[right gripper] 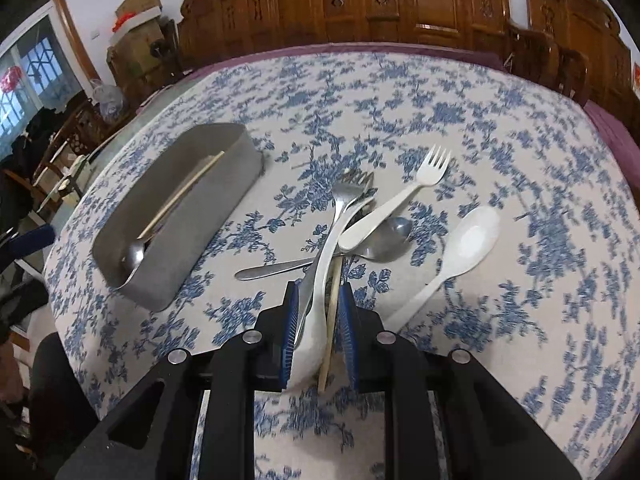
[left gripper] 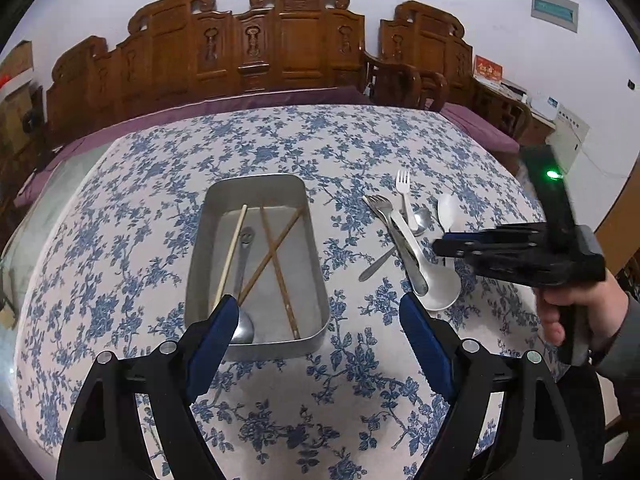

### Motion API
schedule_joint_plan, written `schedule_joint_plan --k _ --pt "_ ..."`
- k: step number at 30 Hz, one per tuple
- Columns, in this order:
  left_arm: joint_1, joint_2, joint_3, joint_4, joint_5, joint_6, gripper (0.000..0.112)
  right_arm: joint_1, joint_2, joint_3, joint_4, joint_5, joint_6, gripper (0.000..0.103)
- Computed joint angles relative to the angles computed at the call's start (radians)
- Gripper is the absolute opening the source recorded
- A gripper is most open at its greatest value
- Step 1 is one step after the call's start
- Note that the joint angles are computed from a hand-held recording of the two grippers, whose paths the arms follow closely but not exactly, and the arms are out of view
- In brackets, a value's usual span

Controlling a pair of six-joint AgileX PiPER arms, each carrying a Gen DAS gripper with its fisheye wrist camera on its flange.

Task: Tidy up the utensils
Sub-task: 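Reach the right tool into the pile and grasp a white plastic spoon, then grasp a metal fork from the pile with the left tool while the right tool holds the white spoon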

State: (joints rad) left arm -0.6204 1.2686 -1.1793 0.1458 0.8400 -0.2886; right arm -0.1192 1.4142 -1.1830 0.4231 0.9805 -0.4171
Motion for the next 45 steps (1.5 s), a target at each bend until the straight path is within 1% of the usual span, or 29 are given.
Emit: schedule_joint_plan --k 6,14,15,16,17,20,22,24,29,31,34,38,40,42,45 --pt "-0.011 0.001 0.008 0.005 0.007 -0.014 0.079 0.012 0.076 -0.013 -0.013 -0.015 0.027 0.023" --pt "-0.024 0.003 0.006 0.025 0.02 -0.041 0.079 0.016 0.095 -0.012 -0.007 -0.024 -0.007 0.023" --pt "-0.03 0.003 0.006 0.033 0.022 -0.047 0.079 0.017 0.096 -0.012 -0.007 -0.025 -0.01 0.022" --pt "-0.035 0.002 0.006 0.04 0.025 -0.053 0.079 0.018 0.098 -0.014 -0.003 -0.024 -0.017 0.018" --pt "-0.037 0.005 0.006 0.042 0.025 -0.055 0.079 0.019 0.097 -0.015 0.003 -0.019 -0.03 0.009" --pt "-0.045 0.007 0.006 0.047 0.026 -0.065 0.079 0.023 0.092 -0.018 0.008 0.006 -0.049 0.006" --pt "-0.052 0.013 0.005 0.053 0.027 -0.071 0.079 0.03 0.07 -0.011 -0.011 0.008 -0.051 0.006" --pt "-0.061 0.019 0.0 0.058 0.03 -0.079 0.079 0.017 0.047 -0.009 0.008 0.028 -0.069 0.004" --pt "-0.084 0.048 -0.019 0.06 0.023 -0.098 0.079 -0.036 -0.059 0.009 0.024 0.088 -0.134 0.004" --pt "-0.099 0.07 -0.036 0.063 0.02 -0.108 0.079 -0.061 -0.097 0.026 0.022 0.104 -0.162 0.004" --pt "-0.13 0.112 -0.068 0.08 0.013 -0.135 0.079 -0.142 -0.152 0.059 0.049 0.136 -0.209 0.004" --pt "-0.148 0.197 -0.135 0.066 0.011 -0.143 0.078 -0.24 -0.187 0.09 0.095 0.161 -0.278 0.004" --pt "-0.152 0.236 -0.17 0.052 0.016 -0.138 0.07 -0.278 -0.2 0.104 0.114 0.171 -0.31 0.004" --pt "-0.157 0.29 -0.219 0.039 0.026 -0.137 0.066 -0.31 -0.201 0.109 0.135 0.185 -0.336 0.004" --pt "-0.161 0.357 -0.288 0.029 0.033 -0.138 0.061 -0.319 -0.199 0.099 0.131 0.189 -0.348 0.004"
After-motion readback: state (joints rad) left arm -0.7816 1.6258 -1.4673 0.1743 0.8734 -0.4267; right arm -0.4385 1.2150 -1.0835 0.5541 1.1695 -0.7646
